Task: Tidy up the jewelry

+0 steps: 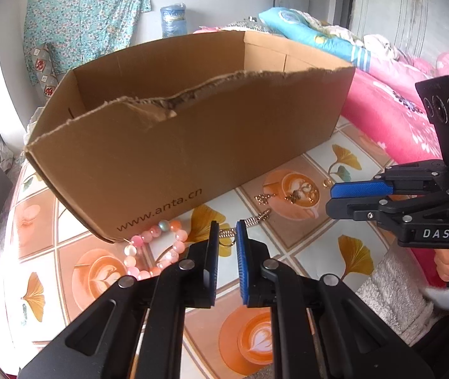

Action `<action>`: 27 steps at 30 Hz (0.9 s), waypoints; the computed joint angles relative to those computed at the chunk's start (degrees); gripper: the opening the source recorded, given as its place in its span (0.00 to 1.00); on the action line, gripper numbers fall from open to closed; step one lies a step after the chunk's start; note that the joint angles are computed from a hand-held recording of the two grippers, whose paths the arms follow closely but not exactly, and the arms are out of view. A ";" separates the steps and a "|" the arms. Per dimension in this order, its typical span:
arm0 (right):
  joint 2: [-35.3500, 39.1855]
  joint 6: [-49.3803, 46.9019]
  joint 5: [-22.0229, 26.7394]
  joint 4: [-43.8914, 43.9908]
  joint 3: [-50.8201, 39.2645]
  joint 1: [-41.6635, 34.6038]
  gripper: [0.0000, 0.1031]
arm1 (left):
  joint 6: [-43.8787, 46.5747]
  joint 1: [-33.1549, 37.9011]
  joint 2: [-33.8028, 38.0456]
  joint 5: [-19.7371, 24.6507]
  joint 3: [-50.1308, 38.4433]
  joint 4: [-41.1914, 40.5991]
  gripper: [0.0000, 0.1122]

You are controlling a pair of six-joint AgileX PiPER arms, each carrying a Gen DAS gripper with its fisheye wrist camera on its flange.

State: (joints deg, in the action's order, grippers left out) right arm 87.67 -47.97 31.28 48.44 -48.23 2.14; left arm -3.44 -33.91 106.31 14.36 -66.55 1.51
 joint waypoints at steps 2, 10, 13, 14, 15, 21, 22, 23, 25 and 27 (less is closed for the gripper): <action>-0.18 1.62 -1.41 -2.13 -0.05 0.64 0.21 | 1.40 0.34 -0.47 -0.34 0.42 -1.75 0.09; 0.88 6.12 -3.10 -8.74 -2.28 1.21 0.21 | 9.83 1.56 -0.96 -1.55 1.69 -10.54 0.09; 2.42 3.89 -2.60 -9.90 -3.79 2.16 0.21 | 11.18 1.72 -0.90 -1.61 1.80 -11.87 0.09; 2.95 3.13 -2.19 -10.38 -4.40 2.24 0.21 | 12.04 1.84 -0.88 -1.59 1.82 -12.72 0.09; 3.45 2.90 -2.09 -11.53 -5.01 2.42 0.21 | 12.90 2.00 -0.86 -1.57 1.87 -13.55 0.09; 7.13 -0.70 2.67 -15.08 -10.24 1.68 0.23 | 16.09 2.61 -0.50 -1.08 1.51 -16.85 0.09; 7.66 -0.50 3.10 -16.00 -10.94 1.77 0.25 | 16.31 2.66 -0.44 -0.99 1.46 -17.04 0.09; 8.27 -0.10 3.55 -17.22 -11.73 1.97 0.25 | 16.84 2.72 -0.36 -0.91 1.39 -17.55 0.09; 9.78 -0.53 5.42 -17.93 -13.51 2.18 0.25 | 18.08 2.83 -0.26 -0.79 1.32 -18.78 0.09; 10.89 0.10 6.22 -19.79 -14.63 2.77 0.27 | 19.03 2.87 -0.10 -0.69 1.15 -19.64 0.09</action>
State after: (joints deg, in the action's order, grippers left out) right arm 98.56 -47.87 37.50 28.65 -62.85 4.92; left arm 15.59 -31.04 106.20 13.67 -65.40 -18.13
